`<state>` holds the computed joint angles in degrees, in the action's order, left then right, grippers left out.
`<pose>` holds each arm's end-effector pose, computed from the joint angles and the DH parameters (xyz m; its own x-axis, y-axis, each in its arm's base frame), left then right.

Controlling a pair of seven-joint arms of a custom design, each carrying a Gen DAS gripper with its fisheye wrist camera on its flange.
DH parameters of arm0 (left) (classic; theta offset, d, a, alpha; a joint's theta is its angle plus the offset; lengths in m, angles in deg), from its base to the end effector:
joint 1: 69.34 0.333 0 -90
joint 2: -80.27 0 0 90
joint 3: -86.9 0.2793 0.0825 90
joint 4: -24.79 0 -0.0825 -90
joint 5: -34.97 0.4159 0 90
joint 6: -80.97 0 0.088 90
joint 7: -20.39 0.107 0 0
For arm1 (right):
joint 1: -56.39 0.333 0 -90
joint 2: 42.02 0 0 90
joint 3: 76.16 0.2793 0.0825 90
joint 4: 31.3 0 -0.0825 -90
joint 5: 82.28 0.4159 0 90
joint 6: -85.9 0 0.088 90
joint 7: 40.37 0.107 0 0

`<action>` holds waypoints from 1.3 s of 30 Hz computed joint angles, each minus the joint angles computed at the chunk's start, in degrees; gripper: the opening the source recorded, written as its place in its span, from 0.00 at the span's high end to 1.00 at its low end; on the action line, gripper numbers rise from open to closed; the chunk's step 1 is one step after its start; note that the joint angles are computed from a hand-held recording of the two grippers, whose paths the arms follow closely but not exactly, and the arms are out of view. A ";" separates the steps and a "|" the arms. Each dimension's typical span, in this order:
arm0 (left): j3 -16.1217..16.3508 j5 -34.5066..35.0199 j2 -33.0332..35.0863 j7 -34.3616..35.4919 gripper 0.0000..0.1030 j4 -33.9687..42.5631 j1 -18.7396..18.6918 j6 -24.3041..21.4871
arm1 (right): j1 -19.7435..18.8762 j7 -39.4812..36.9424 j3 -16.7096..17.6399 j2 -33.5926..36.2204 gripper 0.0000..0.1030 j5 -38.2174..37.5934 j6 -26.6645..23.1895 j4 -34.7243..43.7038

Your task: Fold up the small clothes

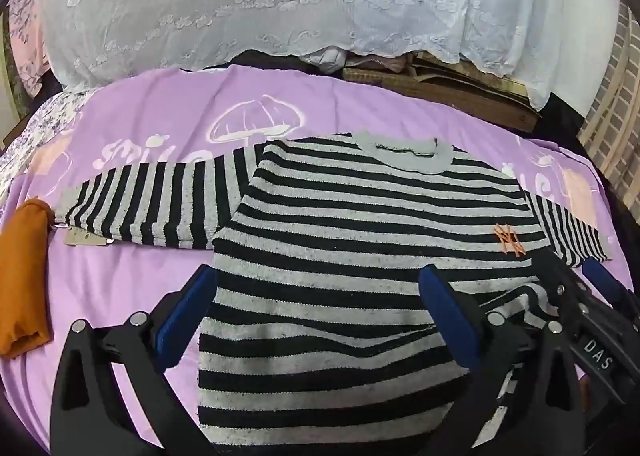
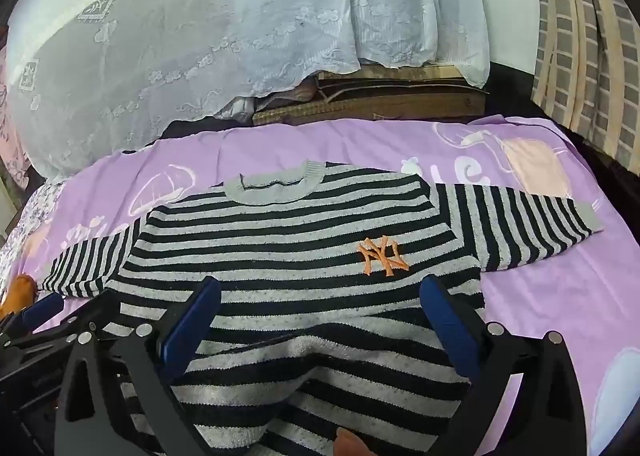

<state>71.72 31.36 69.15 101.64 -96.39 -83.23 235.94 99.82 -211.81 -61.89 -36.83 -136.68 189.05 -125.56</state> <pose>0.5089 -0.2892 0.5401 -0.3604 -0.9257 0.1152 -0.6975 0.1855 -0.6921 0.3997 0.4939 0.5506 -0.4508 -0.8875 -0.0953 -0.5156 0.3461 -0.7838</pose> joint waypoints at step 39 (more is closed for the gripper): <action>-2.00 7.54 -1.90 -9.21 0.05 -2.15 0.13 -1.03 | 0.56 1.07 0.13 0.02 0.03 -1.01 -1.48 0.36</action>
<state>69.72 38.90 67.25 92.43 -98.54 -83.10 234.91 100.38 -210.75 -61.76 -36.81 -137.69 187.57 -125.20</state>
